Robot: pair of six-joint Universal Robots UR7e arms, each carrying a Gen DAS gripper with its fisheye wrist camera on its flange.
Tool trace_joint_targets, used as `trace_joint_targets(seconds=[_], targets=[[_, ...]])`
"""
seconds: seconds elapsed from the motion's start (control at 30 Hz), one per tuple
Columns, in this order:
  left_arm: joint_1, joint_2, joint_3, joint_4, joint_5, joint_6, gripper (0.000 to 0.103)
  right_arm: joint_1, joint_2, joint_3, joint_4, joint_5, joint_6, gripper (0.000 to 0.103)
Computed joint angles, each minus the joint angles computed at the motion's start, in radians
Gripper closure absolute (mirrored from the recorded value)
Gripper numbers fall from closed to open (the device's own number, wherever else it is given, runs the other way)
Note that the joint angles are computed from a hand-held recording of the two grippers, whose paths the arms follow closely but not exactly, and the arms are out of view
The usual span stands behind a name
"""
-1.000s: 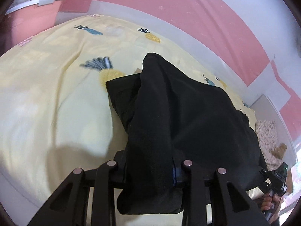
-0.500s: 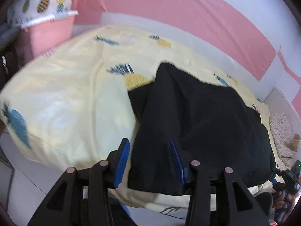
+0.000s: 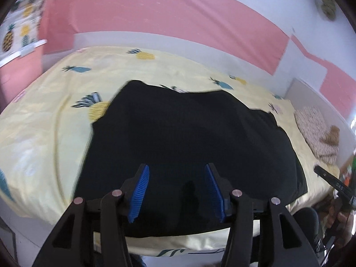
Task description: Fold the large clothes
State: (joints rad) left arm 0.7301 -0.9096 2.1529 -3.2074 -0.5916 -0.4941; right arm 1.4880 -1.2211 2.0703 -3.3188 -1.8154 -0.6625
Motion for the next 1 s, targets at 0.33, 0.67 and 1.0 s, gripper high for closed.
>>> trace_joint_targets(seconds=[0.33, 0.67, 1.0], targets=[[0.064, 0.055, -0.029, 0.072, 0.015, -0.040, 0.049, -0.027, 0.130, -0.056, -0.002, -0.070, -0.069, 0.041], [0.080, 0.082, -0.043, 0.064, 0.055, -0.029, 0.048, -0.039, 0.129, -0.047, -0.029, -0.068, -0.131, 0.041], [0.080, 0.076, -0.061, 0.087, 0.066, -0.035, 0.048, -0.020, 0.132, -0.080, -0.015, -0.085, -0.107, 0.041]])
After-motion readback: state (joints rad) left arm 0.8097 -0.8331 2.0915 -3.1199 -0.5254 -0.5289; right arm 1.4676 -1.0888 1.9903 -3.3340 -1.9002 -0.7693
